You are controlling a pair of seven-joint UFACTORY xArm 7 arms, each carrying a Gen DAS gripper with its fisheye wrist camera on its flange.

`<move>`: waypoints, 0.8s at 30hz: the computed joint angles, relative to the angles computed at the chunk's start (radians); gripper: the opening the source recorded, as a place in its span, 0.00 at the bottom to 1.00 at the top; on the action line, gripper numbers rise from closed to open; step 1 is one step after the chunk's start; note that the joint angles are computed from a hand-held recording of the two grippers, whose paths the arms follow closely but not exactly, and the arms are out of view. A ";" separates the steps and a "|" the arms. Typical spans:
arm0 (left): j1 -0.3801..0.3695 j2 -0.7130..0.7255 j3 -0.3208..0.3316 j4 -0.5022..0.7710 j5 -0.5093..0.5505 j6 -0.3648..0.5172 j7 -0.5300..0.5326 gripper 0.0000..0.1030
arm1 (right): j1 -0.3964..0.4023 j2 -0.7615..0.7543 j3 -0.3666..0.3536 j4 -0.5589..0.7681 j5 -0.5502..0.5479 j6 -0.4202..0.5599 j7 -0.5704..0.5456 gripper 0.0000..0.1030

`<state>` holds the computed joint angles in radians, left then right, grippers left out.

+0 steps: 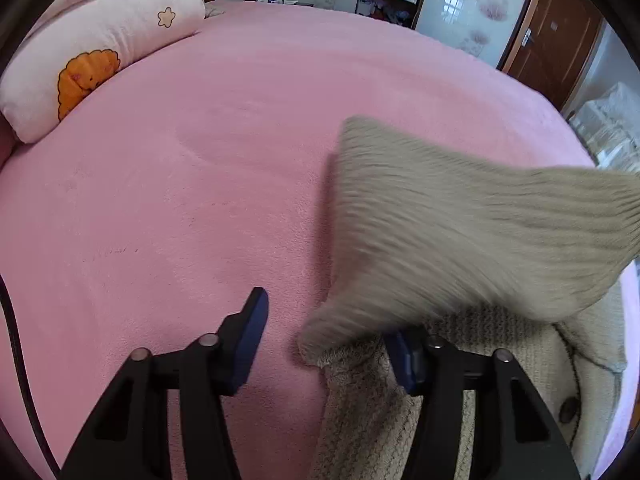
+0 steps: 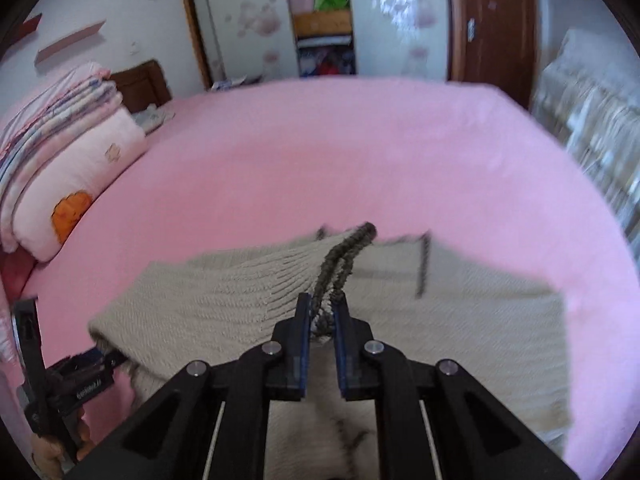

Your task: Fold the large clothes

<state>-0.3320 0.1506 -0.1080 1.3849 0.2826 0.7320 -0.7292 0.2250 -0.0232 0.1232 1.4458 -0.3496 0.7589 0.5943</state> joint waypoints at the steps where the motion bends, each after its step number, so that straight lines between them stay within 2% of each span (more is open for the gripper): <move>1: -0.002 0.014 -0.003 0.016 -0.003 0.016 0.009 0.42 | -0.009 -0.011 -0.007 0.002 -0.037 0.007 0.017 0.10; 3: -0.013 0.043 -0.007 0.048 -0.006 0.053 0.022 0.29 | -0.032 -0.025 -0.023 -0.004 -0.049 0.020 0.018 0.10; 5: -0.032 0.062 -0.003 0.064 0.025 0.079 0.008 0.25 | -0.060 -0.035 -0.041 -0.021 -0.029 0.032 0.004 0.10; 12: -0.055 0.072 0.006 0.069 0.064 0.096 0.002 0.23 | -0.136 -0.047 -0.081 -0.148 0.101 0.049 -0.087 0.10; 20: -0.090 0.080 0.010 0.083 0.164 0.136 0.012 0.20 | -0.152 -0.030 -0.076 -0.226 0.118 0.065 -0.101 0.10; 23: -0.095 0.072 0.004 0.083 0.176 0.152 0.033 0.20 | -0.157 -0.033 -0.081 -0.233 0.130 0.095 -0.119 0.15; 24: -0.093 0.065 0.000 0.082 0.167 0.154 0.052 0.23 | -0.160 -0.042 -0.085 -0.237 0.149 0.099 -0.135 0.21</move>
<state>-0.4249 0.2159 -0.1080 1.4671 0.4495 0.8860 -0.6768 0.0651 -0.0647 0.0386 1.2087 -0.2003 0.8580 0.4592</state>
